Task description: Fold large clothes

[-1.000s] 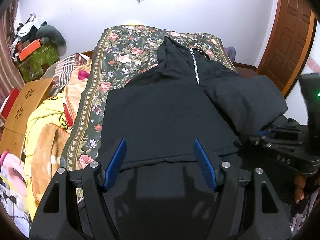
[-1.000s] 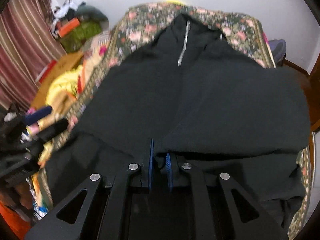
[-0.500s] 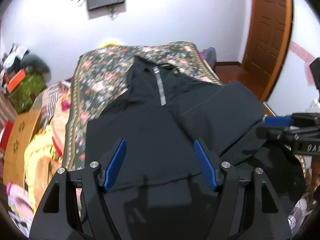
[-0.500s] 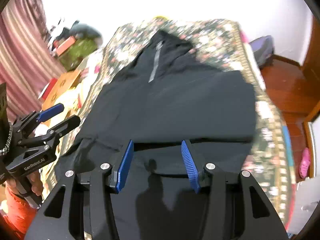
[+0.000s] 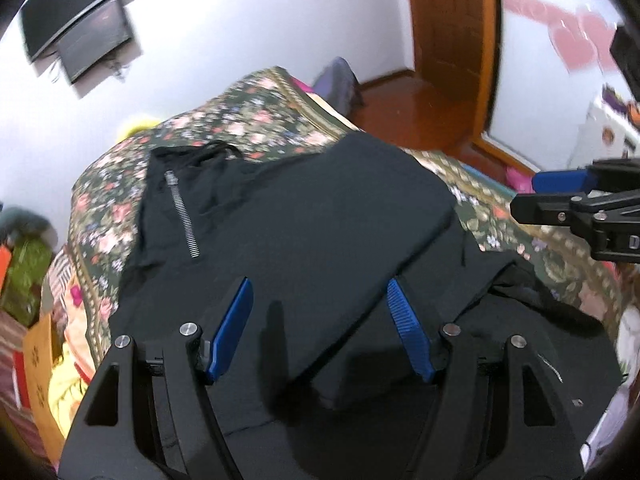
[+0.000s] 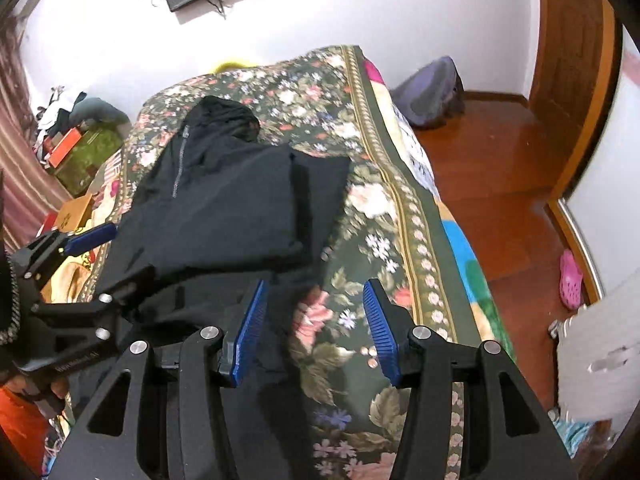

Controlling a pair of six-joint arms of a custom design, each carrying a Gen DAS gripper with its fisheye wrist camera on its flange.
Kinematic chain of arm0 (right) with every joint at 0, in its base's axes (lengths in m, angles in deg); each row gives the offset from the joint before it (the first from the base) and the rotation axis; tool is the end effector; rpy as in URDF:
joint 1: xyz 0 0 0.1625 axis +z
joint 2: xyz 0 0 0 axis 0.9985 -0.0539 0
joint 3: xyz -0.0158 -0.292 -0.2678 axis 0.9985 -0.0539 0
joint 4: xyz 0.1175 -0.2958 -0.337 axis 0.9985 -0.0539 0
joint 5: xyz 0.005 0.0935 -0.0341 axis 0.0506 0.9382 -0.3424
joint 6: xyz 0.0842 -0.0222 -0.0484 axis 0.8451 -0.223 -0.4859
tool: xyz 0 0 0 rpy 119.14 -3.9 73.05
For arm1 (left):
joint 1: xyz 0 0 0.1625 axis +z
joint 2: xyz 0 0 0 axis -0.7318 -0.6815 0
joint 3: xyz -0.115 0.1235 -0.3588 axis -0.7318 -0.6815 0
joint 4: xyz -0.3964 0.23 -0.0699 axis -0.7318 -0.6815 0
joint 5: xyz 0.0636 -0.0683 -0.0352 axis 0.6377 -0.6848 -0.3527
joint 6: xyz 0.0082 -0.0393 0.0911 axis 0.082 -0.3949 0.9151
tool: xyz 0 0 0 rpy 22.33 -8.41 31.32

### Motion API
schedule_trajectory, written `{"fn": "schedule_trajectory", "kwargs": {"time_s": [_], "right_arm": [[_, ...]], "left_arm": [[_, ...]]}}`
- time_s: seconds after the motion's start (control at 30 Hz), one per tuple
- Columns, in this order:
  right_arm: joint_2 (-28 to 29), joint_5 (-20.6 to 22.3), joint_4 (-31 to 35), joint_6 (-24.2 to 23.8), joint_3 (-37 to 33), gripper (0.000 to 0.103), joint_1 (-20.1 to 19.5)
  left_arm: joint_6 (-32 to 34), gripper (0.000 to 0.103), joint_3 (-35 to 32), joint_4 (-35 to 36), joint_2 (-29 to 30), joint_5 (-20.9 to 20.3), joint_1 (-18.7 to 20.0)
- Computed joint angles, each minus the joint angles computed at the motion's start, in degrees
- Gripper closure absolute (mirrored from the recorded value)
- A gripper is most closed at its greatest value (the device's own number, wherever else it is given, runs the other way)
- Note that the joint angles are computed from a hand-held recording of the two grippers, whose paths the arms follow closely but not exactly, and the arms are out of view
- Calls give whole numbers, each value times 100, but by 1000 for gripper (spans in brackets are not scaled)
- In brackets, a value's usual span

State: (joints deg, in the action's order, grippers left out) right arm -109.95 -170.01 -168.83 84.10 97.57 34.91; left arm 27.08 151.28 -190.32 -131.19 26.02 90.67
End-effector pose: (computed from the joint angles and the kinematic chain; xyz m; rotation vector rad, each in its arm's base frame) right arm 0.3780 -0.4988 0.2366 0.0094 -2.3987 0.8882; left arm -0.3429 -0.5959 0.2514 1.2888 2.1487 -0.4341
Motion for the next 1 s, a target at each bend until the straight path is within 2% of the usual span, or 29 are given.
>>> {"fn": "schedule_trajectory", "kwargs": {"time_s": [0.13, 0.27, 0.33, 0.4, 0.43, 0.5, 0.57, 0.8, 1.0], "right_arm": [[-58, 132, 23, 67, 103, 57, -79], [-81, 164, 79, 70, 154, 57, -120], [-67, 116, 70, 61, 154, 57, -113], [-55, 130, 102, 66, 120, 57, -113], [-50, 147, 92, 56, 111, 57, -118], [-27, 167, 79, 32, 85, 57, -127], [25, 166, 96, 1, 24, 57, -125], [320, 142, 1, -253, -312, 57, -53], [674, 181, -90, -451, -677, 57, 9]], "left_arm": [[183, 34, -100, 64, 289, -55, 28], [42, 34, -366, 149, 484, -291, 133], [-21, 40, -463, 103, 553, -394, 179], [-111, 60, -587, 127, 617, -491, 235], [-179, 65, -639, 145, 638, -493, 251], [-256, 82, -687, 52, 647, -427, 268], [-324, 91, -731, -39, 602, -386, 293], [-458, 95, -868, -540, 149, -231, 452], [-603, 95, -865, -595, -301, 29, 708]]}}
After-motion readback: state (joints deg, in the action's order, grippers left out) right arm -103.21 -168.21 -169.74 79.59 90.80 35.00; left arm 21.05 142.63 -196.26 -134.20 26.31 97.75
